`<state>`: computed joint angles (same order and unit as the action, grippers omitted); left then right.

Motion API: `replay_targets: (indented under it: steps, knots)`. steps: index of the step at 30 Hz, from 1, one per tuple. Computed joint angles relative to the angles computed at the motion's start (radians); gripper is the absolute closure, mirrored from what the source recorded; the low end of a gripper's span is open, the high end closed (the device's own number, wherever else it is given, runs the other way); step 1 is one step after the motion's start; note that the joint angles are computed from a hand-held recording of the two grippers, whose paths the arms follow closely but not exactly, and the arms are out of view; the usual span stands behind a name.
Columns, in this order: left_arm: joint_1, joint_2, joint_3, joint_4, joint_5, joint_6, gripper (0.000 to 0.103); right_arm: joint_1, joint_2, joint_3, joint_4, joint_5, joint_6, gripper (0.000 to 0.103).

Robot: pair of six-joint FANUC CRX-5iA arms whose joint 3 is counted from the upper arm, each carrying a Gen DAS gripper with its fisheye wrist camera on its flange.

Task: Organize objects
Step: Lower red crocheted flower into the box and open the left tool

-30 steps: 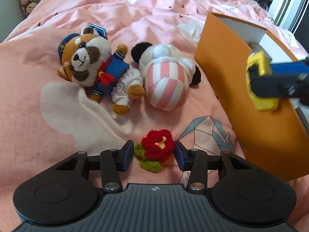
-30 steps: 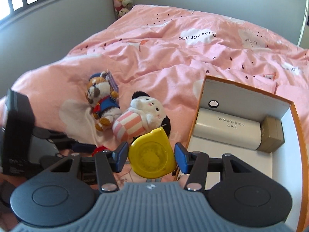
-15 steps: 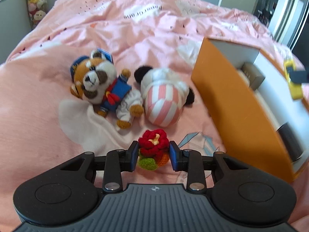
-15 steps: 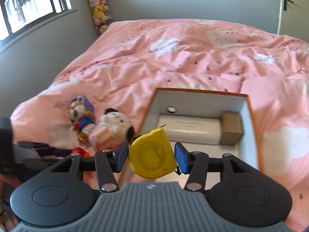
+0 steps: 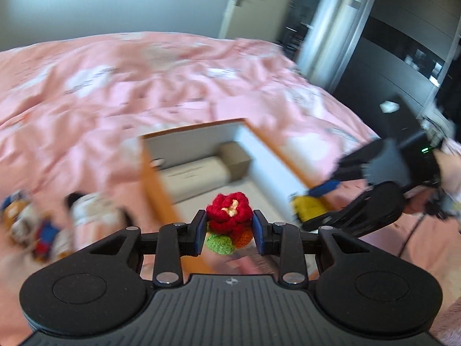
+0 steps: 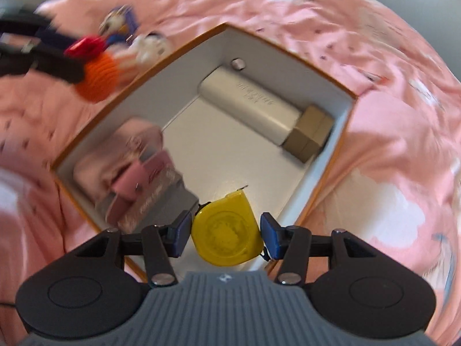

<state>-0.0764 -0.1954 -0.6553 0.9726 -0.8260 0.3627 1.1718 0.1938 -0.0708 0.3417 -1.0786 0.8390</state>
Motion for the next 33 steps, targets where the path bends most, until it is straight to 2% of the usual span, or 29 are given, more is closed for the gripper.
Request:
replay_targets:
  steps: [5,10,20,24,33]
  knots:
    - [-0.086,0.082,0.074,-0.042,-0.008,0.015,0.066,-0.06,0.098,0.157,-0.168,-0.142,0.36,0.049]
    - [-0.122,0.145,0.127,-0.094,0.002,0.056,0.066,-0.11,0.19,0.27,-0.277,-0.243,0.58,0.049]
    - [-0.122,0.225,0.188,-0.152,-0.029,0.119,0.066,-0.219,0.282,0.396,-0.497,-0.36,0.73,0.048]
    - [-0.122,0.249,0.207,-0.161,-0.052,0.133,0.066,-0.233,0.301,0.414,-0.524,-0.387,0.738,0.048]
    - [-0.132,0.273,0.233,-0.187,-0.076,0.157,0.066,-0.231,0.274,0.373,-0.52,-0.361,0.732,0.048]
